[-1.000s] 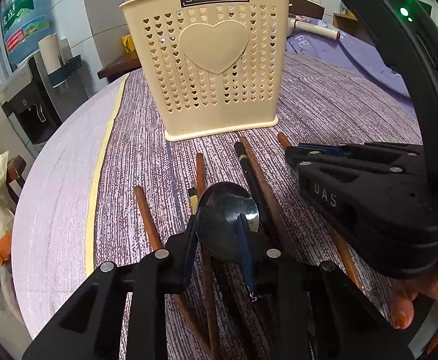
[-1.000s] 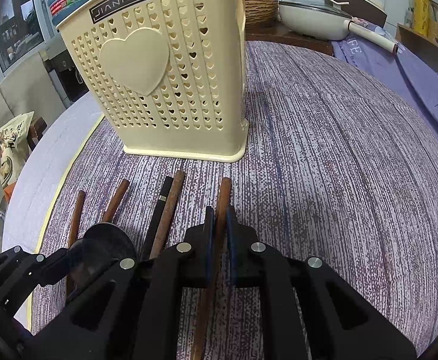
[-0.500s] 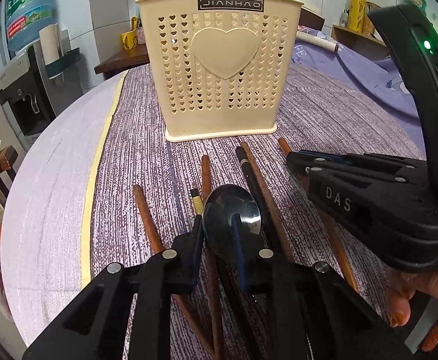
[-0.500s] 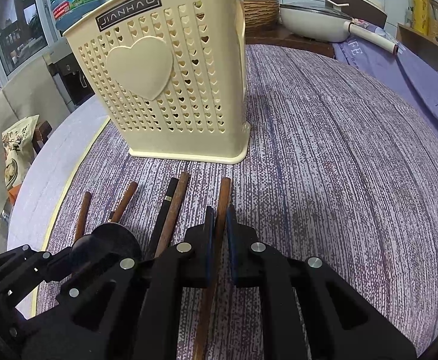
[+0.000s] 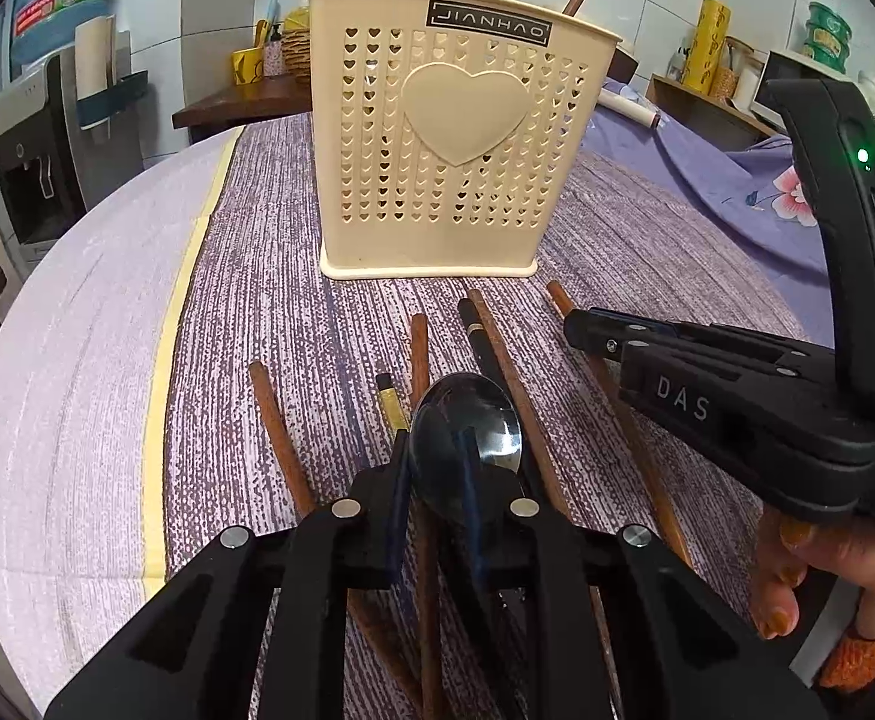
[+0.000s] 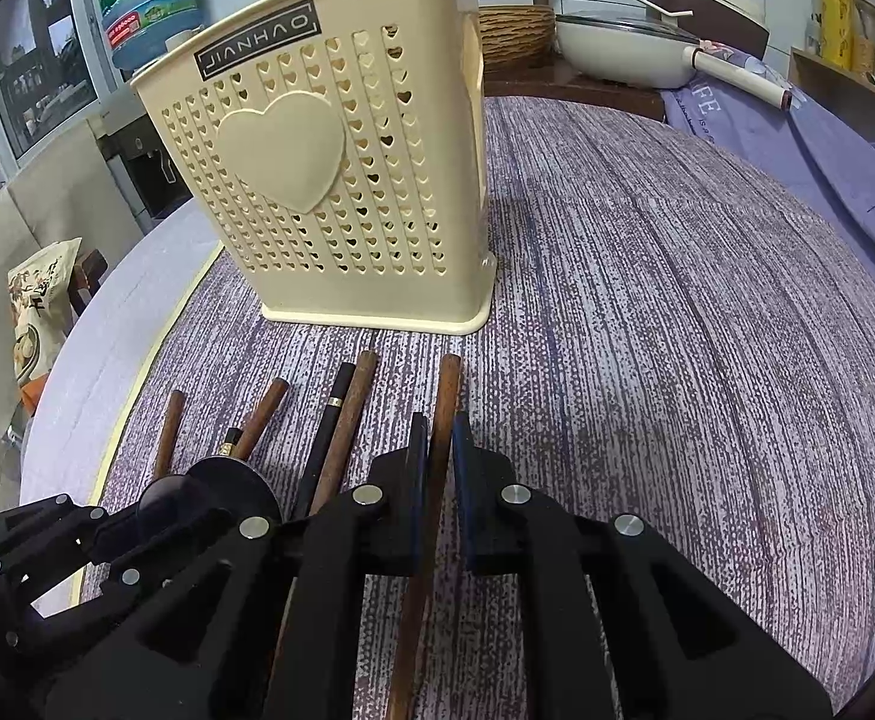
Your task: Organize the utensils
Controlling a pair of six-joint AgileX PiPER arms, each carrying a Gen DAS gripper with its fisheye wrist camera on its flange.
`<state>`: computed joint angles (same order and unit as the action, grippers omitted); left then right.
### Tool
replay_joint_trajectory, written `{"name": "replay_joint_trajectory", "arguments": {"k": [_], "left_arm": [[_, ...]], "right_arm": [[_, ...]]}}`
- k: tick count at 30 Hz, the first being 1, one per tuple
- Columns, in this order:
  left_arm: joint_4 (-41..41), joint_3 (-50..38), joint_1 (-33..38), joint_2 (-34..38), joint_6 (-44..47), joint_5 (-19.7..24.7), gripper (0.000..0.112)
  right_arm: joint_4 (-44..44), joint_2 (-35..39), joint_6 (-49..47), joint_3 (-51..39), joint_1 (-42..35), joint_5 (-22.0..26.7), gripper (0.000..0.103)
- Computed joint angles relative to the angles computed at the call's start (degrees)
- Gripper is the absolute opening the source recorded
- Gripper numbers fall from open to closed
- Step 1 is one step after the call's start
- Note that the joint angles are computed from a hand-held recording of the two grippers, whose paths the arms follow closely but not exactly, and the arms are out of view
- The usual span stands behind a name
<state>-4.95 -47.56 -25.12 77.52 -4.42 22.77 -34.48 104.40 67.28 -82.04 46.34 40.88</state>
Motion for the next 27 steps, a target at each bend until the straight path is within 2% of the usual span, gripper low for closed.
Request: {"name": "replay_joint_trajectory", "arguments": {"k": [5, 13, 16, 20, 24, 27], "left_arm": [[-5.99, 0.55, 1.81, -0.62, 7.05, -0.09, 0.015], [-11.91, 0.52, 3.73, -0.8, 13.12, 0.27, 0.015], [-10.16, 0.27, 3.89, -0.52, 11.8, 0.4, 0.015], [-13.8, 0.25, 5.0, -0.49, 15.65, 0.8, 0.015], [-13.55, -0.26, 5.45, 0.08, 15.88, 1.08, 0.016], [-18.11, -0.66, 7.11, 0.5, 20.3, 2.05, 0.016]], "right_arm": [[-0.16, -0.19, 0.21, 0.06, 0.14, 0.09, 0.009], [-0.15, -0.4, 0.14, 0.33, 0.29, -0.05, 0.009], [-0.44, -0.59, 0.45, 0.59, 0.39, -0.14, 0.009], [-0.31, -0.69, 0.17, 0.64, 0.56, -0.16, 0.009], [-0.17, -0.66, 0.06, 0.55, 0.57, -0.09, 0.009], [0.12, -0.73, -0.21, 0.58, 0.54, -0.11, 0.009]]}}
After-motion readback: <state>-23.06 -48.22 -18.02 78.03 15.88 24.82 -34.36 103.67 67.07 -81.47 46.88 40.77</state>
